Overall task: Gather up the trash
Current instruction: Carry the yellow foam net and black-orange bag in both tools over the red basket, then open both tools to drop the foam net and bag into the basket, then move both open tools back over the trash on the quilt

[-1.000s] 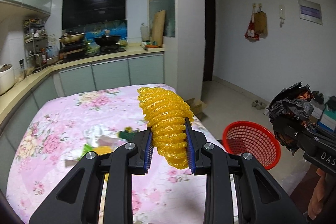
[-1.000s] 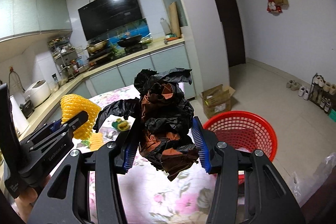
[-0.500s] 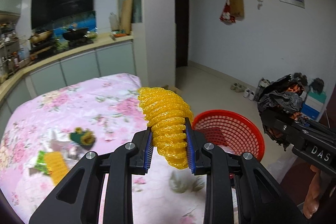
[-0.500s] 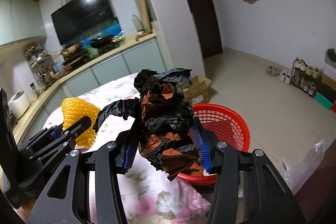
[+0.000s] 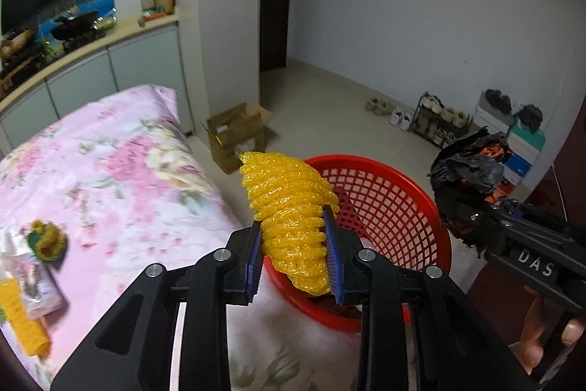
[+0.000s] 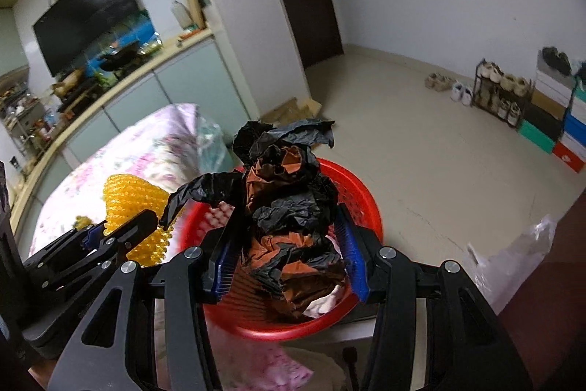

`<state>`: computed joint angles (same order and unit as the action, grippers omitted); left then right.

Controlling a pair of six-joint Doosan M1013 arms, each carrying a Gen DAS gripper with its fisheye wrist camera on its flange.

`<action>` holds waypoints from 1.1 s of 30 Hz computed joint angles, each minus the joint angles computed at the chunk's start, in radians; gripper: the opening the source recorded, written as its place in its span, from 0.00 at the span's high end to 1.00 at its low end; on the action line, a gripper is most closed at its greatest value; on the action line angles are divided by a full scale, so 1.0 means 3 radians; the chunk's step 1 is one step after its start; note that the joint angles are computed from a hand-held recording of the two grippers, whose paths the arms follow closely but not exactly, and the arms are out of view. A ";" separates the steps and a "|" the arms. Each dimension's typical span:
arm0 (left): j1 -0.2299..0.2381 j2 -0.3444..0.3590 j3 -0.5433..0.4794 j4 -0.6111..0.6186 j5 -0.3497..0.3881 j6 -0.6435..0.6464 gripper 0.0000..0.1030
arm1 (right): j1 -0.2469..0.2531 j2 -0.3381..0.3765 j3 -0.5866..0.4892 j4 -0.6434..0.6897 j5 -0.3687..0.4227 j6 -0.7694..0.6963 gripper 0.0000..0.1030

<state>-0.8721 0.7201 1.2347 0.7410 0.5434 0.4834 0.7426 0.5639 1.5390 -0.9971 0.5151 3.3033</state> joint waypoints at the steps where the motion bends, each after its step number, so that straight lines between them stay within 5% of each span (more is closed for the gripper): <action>1: 0.0007 0.0011 -0.0013 -0.0062 -0.0006 0.0058 0.73 | -0.0019 0.0017 -0.0008 0.0081 -0.0028 -0.0052 0.54; 6: 0.0060 0.0120 -0.0149 -0.0559 0.0008 0.0510 0.65 | -0.0083 0.0062 -0.0012 0.0342 -0.0144 -0.0219 0.49; 11: 0.0077 0.0133 -0.0150 -0.0672 -0.0005 0.0541 0.35 | -0.0126 0.0047 0.0033 0.0423 -0.0272 -0.0184 0.36; 13: 0.0073 0.0130 -0.0145 -0.0580 0.0007 0.0438 0.32 | -0.0125 0.0037 0.0040 0.0399 -0.0245 -0.0135 0.36; 33: -0.0012 -0.0354 0.0510 0.0725 0.0261 -0.1117 0.26 | 0.0143 -0.0071 0.0034 -0.0767 -0.0047 0.0541 0.36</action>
<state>-0.8757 0.6138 1.3876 0.9583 0.6218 0.1482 0.7854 0.5427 1.5491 -1.2274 0.5010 3.4656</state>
